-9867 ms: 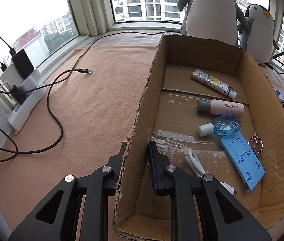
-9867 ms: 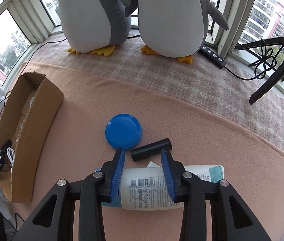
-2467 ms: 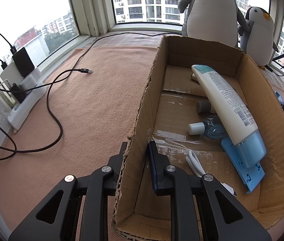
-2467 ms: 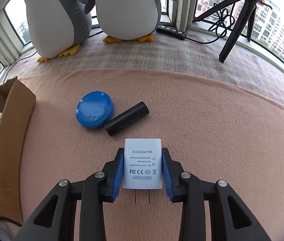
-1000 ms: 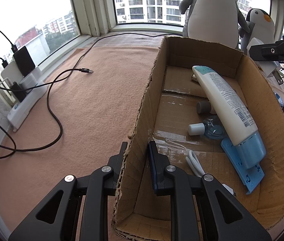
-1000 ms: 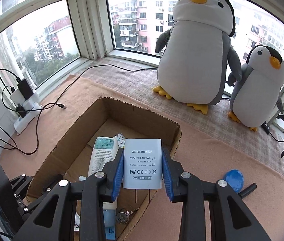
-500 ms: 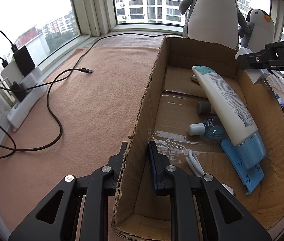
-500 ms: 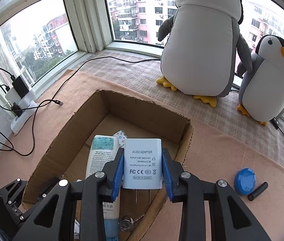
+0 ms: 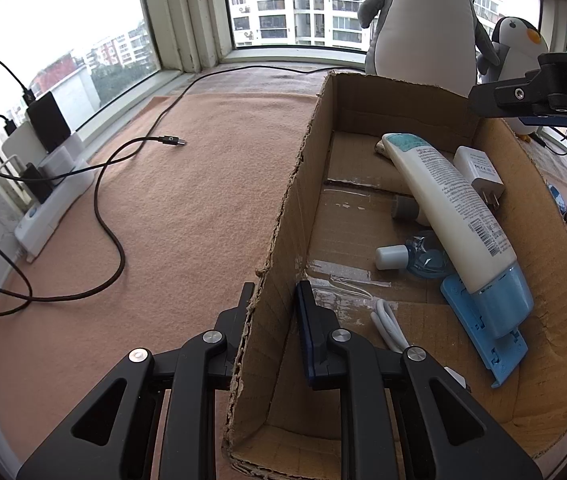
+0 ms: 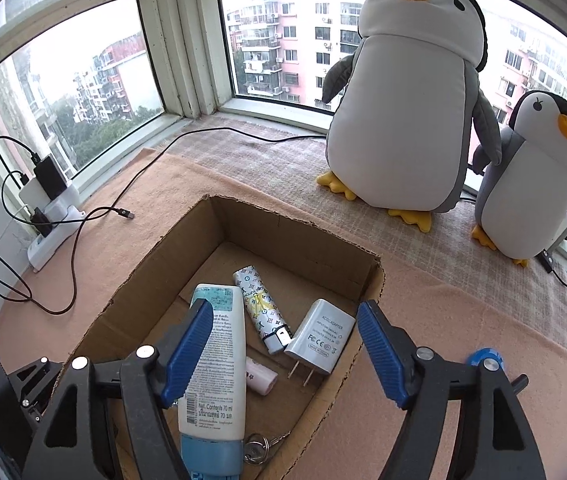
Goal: Organize rigid objects
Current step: 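Carry the white AC adapter into the box and open the right gripper, then move the right gripper to the blue round lid and grasp it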
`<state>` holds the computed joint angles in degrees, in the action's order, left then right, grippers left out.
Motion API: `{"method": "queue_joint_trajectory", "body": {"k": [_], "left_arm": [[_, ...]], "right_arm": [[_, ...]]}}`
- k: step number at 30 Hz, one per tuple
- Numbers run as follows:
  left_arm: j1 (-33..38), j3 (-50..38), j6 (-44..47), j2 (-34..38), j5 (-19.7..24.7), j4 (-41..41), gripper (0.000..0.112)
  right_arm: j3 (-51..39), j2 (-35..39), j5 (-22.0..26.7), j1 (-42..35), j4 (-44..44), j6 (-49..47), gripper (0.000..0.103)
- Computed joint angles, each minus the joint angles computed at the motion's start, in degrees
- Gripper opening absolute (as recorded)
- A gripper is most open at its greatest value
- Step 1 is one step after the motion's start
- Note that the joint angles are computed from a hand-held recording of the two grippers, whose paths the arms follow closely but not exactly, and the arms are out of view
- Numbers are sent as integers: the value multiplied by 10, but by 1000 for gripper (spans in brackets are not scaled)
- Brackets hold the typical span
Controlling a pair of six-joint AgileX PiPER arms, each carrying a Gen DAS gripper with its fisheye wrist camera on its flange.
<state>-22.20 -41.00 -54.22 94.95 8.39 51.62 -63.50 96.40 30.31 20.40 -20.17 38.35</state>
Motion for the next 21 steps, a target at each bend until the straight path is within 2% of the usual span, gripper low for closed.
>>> {"method": "queue_joint_trajectory", "body": {"k": [21], "left_arm": [[0,0,-5,0,0,4,17]], "right_arm": [[35,-39,8,-3,-23,11,72]]}}
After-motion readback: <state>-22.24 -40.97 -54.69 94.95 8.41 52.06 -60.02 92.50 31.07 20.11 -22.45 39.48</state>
